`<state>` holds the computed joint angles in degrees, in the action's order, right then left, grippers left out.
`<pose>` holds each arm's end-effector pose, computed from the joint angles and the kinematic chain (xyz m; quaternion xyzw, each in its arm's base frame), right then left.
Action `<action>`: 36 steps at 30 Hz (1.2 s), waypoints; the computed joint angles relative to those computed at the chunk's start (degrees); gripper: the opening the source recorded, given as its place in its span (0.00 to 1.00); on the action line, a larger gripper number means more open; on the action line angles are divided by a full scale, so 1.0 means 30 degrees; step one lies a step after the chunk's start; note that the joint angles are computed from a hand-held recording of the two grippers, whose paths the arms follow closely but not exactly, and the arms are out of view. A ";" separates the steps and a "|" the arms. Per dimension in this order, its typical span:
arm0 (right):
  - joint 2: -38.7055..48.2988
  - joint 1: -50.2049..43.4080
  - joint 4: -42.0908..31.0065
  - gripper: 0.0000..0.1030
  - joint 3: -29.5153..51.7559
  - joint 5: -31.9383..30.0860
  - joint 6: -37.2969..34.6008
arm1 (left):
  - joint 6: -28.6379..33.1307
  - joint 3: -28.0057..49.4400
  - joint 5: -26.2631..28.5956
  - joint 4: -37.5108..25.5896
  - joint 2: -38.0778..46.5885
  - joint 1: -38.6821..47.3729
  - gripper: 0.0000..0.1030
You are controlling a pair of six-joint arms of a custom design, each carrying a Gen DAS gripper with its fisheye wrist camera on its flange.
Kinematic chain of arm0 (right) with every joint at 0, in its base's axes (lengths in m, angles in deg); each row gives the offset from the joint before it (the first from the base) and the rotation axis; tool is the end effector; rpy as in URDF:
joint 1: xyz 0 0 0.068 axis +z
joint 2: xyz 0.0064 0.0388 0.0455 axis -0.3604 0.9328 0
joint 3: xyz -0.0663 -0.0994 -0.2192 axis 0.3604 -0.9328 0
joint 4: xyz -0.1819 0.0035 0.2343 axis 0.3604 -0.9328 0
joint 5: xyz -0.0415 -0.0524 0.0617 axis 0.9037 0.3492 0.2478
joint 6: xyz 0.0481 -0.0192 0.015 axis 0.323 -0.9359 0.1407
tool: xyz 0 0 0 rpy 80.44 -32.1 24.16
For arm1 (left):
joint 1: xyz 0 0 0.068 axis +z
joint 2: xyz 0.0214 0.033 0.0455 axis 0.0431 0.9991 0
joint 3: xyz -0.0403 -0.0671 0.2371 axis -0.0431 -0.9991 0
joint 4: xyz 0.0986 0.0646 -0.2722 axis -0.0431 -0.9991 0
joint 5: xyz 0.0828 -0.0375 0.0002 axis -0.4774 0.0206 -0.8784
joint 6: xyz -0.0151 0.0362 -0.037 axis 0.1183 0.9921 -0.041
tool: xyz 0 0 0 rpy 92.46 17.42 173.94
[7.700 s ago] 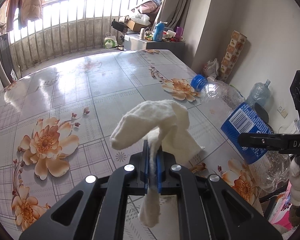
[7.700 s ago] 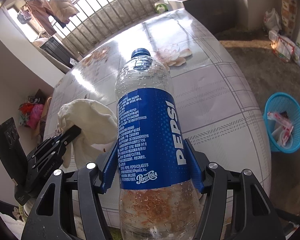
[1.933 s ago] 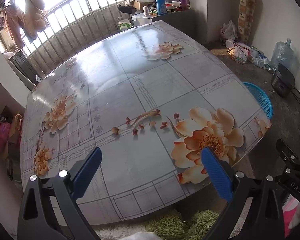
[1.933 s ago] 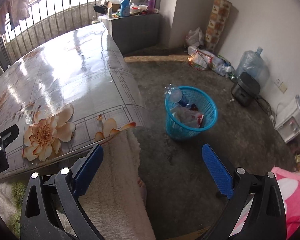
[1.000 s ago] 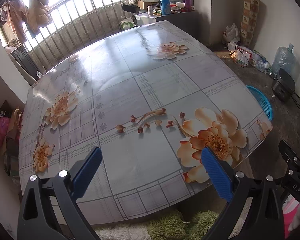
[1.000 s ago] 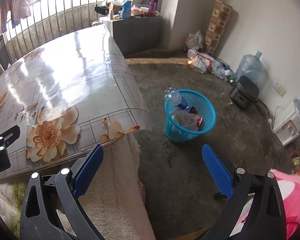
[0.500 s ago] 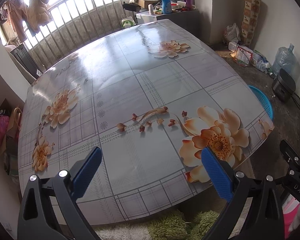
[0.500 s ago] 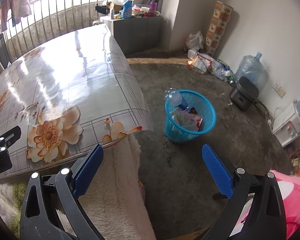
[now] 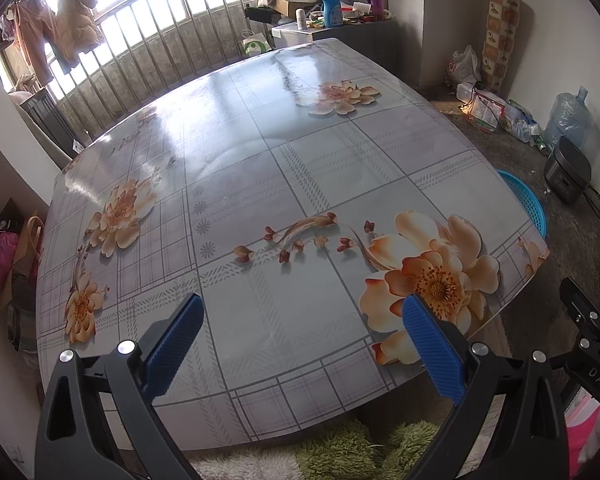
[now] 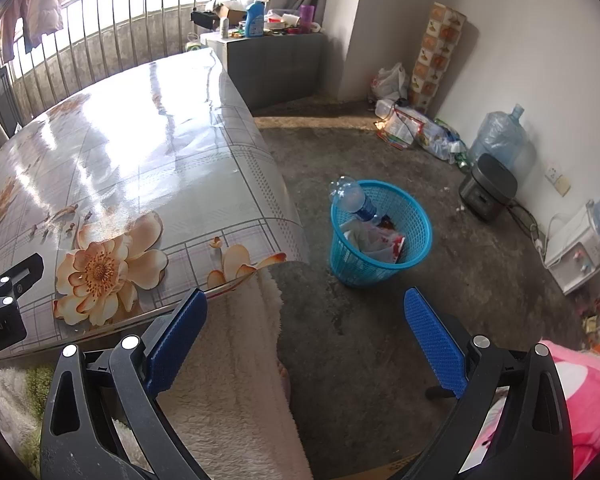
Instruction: Collect trash
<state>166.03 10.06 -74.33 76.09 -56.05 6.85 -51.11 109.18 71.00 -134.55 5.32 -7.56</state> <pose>0.3067 0.1676 0.4266 0.0051 0.9435 -0.0701 0.3238 0.2985 -0.0440 0.4179 -0.0072 0.9574 0.0779 0.2778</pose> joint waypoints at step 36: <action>-0.0005 -0.0066 0.0038 0.92 0.0026 -0.0005 -0.0140 | 0.0114 -0.0058 -0.0072 -0.0036 -0.0117 0.0095 0.95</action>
